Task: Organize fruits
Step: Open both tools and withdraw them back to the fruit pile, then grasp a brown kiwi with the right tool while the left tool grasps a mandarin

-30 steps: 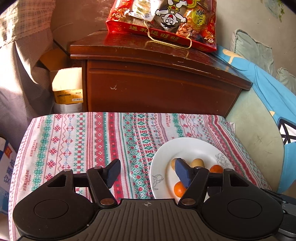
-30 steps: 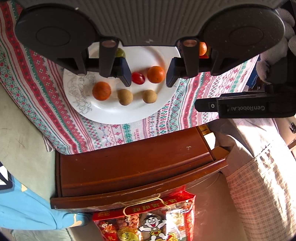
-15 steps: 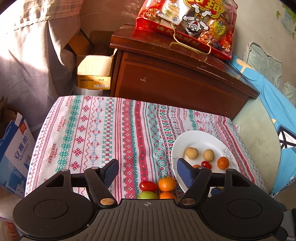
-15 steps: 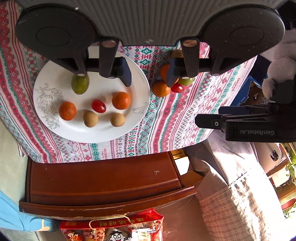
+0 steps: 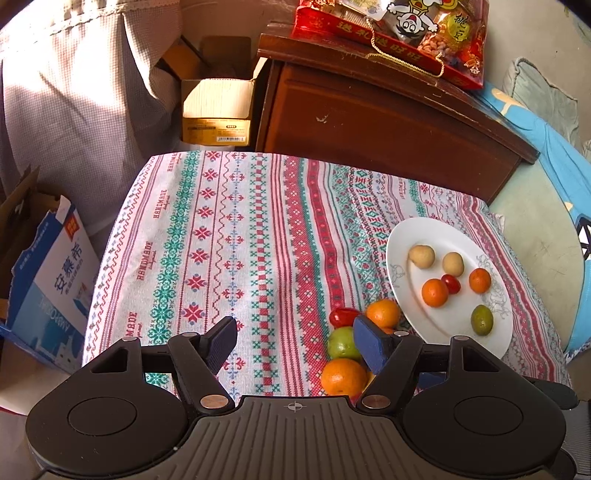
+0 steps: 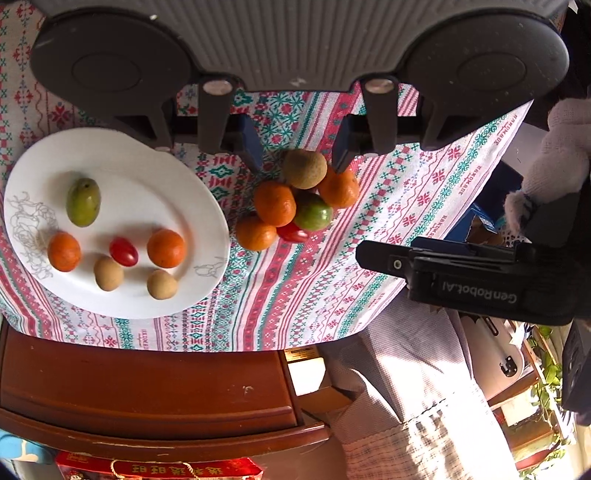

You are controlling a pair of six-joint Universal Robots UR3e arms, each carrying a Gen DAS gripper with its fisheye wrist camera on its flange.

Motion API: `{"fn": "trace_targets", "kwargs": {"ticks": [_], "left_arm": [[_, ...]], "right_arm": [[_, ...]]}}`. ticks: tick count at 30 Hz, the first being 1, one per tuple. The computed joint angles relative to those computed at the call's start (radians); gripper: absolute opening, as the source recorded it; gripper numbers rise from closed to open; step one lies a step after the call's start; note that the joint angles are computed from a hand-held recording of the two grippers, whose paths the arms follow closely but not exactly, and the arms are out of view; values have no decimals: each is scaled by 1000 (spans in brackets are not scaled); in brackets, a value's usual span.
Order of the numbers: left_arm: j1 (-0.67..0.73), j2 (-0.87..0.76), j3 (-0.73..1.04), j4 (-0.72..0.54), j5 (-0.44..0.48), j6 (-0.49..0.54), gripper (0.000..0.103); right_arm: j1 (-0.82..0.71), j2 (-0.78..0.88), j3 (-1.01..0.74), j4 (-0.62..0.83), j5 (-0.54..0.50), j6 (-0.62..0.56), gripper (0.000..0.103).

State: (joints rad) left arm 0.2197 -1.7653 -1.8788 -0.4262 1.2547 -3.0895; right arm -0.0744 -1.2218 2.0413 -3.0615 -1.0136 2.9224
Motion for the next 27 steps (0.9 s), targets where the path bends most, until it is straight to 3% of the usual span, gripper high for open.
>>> {"fn": "trace_targets", "kwargs": {"ticks": [14, 27], "left_arm": [[32, 25, -71, 5, -47, 57, 69], [-12, 16, -102, 16, -57, 100, 66]], "right_arm": [[36, 83, -5, -132, -23, -5, 28], [-31, -19, 55, -38, -57, -19, 28]]}}
